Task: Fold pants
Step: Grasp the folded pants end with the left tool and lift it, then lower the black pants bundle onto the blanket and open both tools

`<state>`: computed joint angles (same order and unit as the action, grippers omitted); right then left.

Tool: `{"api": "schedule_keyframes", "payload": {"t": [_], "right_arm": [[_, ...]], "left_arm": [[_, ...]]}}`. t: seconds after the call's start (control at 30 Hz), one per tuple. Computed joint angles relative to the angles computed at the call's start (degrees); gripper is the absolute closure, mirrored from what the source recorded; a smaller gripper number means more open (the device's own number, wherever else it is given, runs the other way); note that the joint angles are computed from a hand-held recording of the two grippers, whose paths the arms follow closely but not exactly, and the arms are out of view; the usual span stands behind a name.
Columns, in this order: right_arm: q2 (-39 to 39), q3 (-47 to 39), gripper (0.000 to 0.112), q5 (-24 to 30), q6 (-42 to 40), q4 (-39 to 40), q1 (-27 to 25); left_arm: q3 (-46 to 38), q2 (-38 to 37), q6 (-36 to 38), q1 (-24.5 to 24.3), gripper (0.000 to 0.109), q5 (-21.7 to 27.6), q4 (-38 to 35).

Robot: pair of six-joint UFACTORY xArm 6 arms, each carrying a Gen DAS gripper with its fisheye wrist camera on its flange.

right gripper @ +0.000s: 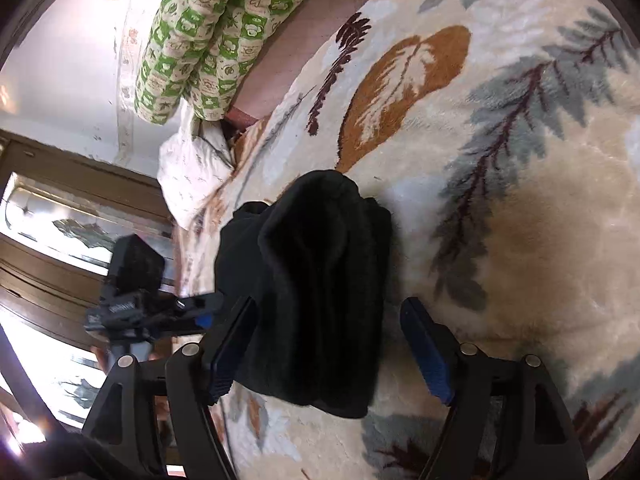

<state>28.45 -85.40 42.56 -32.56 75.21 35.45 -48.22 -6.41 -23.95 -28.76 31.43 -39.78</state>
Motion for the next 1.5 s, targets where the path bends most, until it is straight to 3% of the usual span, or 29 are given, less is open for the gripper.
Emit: {"api": "schedule_keyframes", "payload": {"t": [0.13, 0.23, 0.27, 0.3, 0.33, 0.43, 0.57, 0.8, 0.93, 1.07, 1.23, 1.3, 1.37, 1.5], "right_arm": [[0.69, -0.76, 0.035, 2.77, -1.62, 0.30, -0.80], [1.71, -2.47, 0.036, 4.78, -1.30, -2.51, -1.03], [1.82, -2.98, 0.044, 3.80, -0.85, -5.14, -0.55], [2.20, -3.79, 0.064, 2.66, 0.72, -8.75, 0.10], [2.85, -4.66, 0.070, 2.15, 2.45, -11.25, 0.60], [2.26, -3.70, 0.074, -0.35, 2.18, -10.21, 1.39], [-0.72, 0.10, 0.077, -2.50, -0.65, -4.01, 1.97], [-3.69, 0.82, 0.077, -3.24, -0.77, -1.43, 4.79], [-2.31, -3.97, 0.077, -3.92, -0.01, -1.41, 7.64], [2.47, -10.46, 0.075, -4.81, 3.48, -4.42, 10.44], [9.33, -16.56, 0.074, -7.22, 11.44, -14.34, 13.01], [9.92, -16.27, 0.066, -8.59, 11.86, -15.85, 13.34], [9.32, -14.61, 0.058, -9.47, 10.75, -14.66, 13.03], [8.16, -11.88, 0.058, -9.21, 6.59, -8.87, 11.98]], "left_arm": [[0.62, 0.52, 3.74, -0.49, 0.047, -2.65, -5.99], [1.16, 0.70, 6.68, -0.89, 0.064, -4.16, -9.69], [1.07, 0.87, 6.27, -0.99, 0.067, -4.38, -9.21], [1.23, 0.88, 6.11, -1.26, 0.072, -5.04, -8.99], [1.47, 0.75, 6.04, -1.48, 0.077, -5.73, -8.88], [2.73, -0.37, 9.60, -1.78, 0.082, -7.55, -14.70], [4.55, -3.30, 7.17, -2.83, 0.083, -8.91, -10.70], [11.52, -14.36, -1.11, -1.68, 0.084, -10.16, -1.04], [16.86, -23.86, -6.26, 2.25, 0.084, -8.46, 5.63], [19.63, -26.69, -9.30, 6.10, 0.083, -5.09, 12.13], [21.95, -23.57, -1.71, 8.84, 0.083, -4.21, 5.56], [22.52, -23.49, 0.50, 8.83, 0.075, -4.81, 4.98], [22.70, -23.58, -1.03, 8.70, 0.056, -4.56, 10.94], [23.03, -24.14, -1.14, 8.15, 0.054, -4.53, 14.12]]}}
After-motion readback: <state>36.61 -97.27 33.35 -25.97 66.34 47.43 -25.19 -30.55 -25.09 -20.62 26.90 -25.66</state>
